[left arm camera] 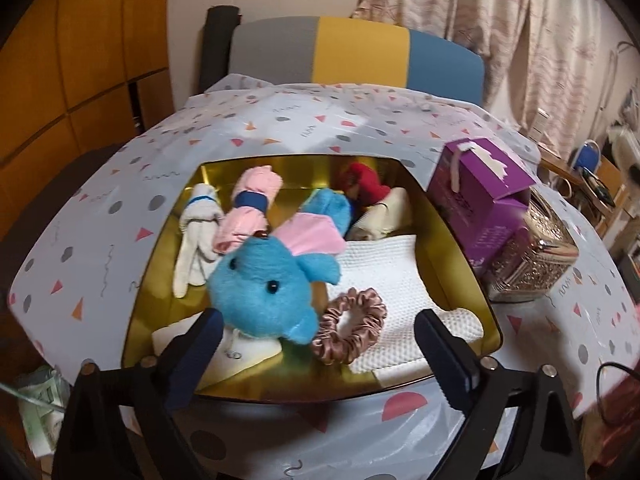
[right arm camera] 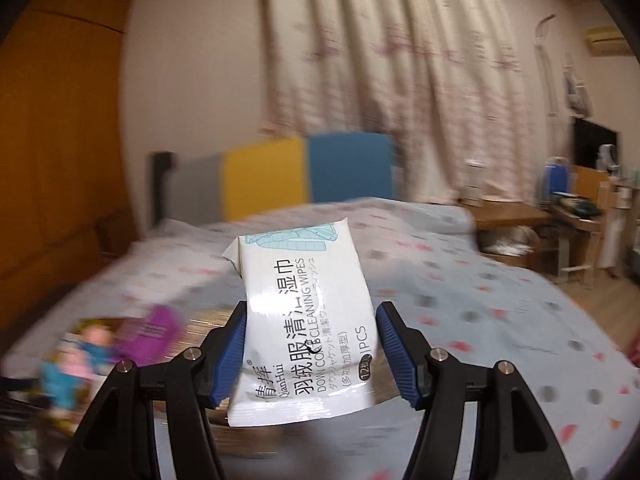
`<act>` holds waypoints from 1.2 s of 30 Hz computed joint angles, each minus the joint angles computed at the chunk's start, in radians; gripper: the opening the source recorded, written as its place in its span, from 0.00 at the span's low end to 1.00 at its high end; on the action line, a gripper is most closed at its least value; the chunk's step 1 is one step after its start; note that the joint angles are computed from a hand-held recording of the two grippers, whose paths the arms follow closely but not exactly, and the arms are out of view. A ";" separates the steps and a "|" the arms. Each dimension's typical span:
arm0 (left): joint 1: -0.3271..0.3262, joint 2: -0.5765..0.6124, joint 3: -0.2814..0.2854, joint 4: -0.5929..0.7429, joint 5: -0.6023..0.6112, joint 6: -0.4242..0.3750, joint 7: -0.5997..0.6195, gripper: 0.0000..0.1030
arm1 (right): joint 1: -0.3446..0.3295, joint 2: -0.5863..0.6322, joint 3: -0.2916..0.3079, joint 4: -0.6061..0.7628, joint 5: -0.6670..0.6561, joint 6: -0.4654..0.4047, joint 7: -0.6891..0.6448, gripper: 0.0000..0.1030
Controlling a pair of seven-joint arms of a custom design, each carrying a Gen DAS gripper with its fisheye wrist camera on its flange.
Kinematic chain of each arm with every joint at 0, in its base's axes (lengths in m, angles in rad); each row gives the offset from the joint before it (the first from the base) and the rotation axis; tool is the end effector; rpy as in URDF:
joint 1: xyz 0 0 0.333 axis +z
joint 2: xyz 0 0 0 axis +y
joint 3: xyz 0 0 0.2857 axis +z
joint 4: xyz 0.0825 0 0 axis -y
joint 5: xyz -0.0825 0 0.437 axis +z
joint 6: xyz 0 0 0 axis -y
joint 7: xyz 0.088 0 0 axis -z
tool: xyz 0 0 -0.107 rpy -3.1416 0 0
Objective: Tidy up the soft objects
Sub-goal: 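Lower the wipes pack into the tray with the right tool and release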
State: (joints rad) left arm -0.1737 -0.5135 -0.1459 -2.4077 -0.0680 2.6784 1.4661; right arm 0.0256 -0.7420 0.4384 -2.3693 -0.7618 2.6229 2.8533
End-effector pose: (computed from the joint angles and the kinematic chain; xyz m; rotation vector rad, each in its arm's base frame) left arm 0.4840 -0.1640 0.5453 -1.6453 1.9664 -0.8692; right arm 0.3958 0.2600 0.6262 -1.2485 1.6390 -1.0449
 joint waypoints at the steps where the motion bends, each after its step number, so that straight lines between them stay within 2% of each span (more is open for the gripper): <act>1: 0.001 -0.005 0.002 -0.003 -0.002 0.002 -0.003 0.97 | 0.014 0.028 0.006 0.031 0.006 0.029 -0.003 0.62; 7: 0.071 -0.054 -0.042 -0.027 0.086 0.005 -0.094 1.00 | 0.103 0.266 0.048 0.240 0.018 0.091 -0.112 0.62; 11: 0.084 -0.081 -0.031 -0.052 0.107 0.030 -0.127 1.00 | 0.151 0.464 0.084 0.398 -0.044 0.064 -0.117 0.62; 14: 0.125 -0.095 -0.053 -0.064 0.147 0.034 -0.181 1.00 | 0.188 0.603 0.099 0.504 -0.088 0.019 -0.095 0.62; 17: 0.142 -0.096 -0.058 -0.066 0.181 0.016 -0.200 1.00 | 0.239 0.739 0.092 0.611 -0.092 -0.072 -0.129 0.62; 21: 0.180 -0.100 -0.083 -0.074 0.247 0.010 -0.245 1.00 | 0.314 0.857 0.064 0.715 -0.087 -0.212 -0.147 0.62; 23: 0.177 -0.091 -0.072 -0.067 0.255 0.001 -0.249 1.00 | 0.352 0.910 0.043 0.772 -0.080 -0.307 -0.149 0.62; 27: 0.181 -0.072 -0.063 -0.049 0.268 -0.017 -0.263 1.00 | 0.418 1.011 -0.010 0.885 -0.062 -0.440 -0.159 0.62; 32: 0.174 -0.054 -0.056 -0.035 0.275 -0.038 -0.265 1.00 | 0.485 1.061 -0.074 0.953 -0.030 -0.541 -0.170 0.62; 36: 0.173 -0.049 -0.062 -0.033 0.287 -0.046 -0.281 1.00 | 0.569 1.120 -0.129 1.044 -0.074 -0.638 -0.212 0.62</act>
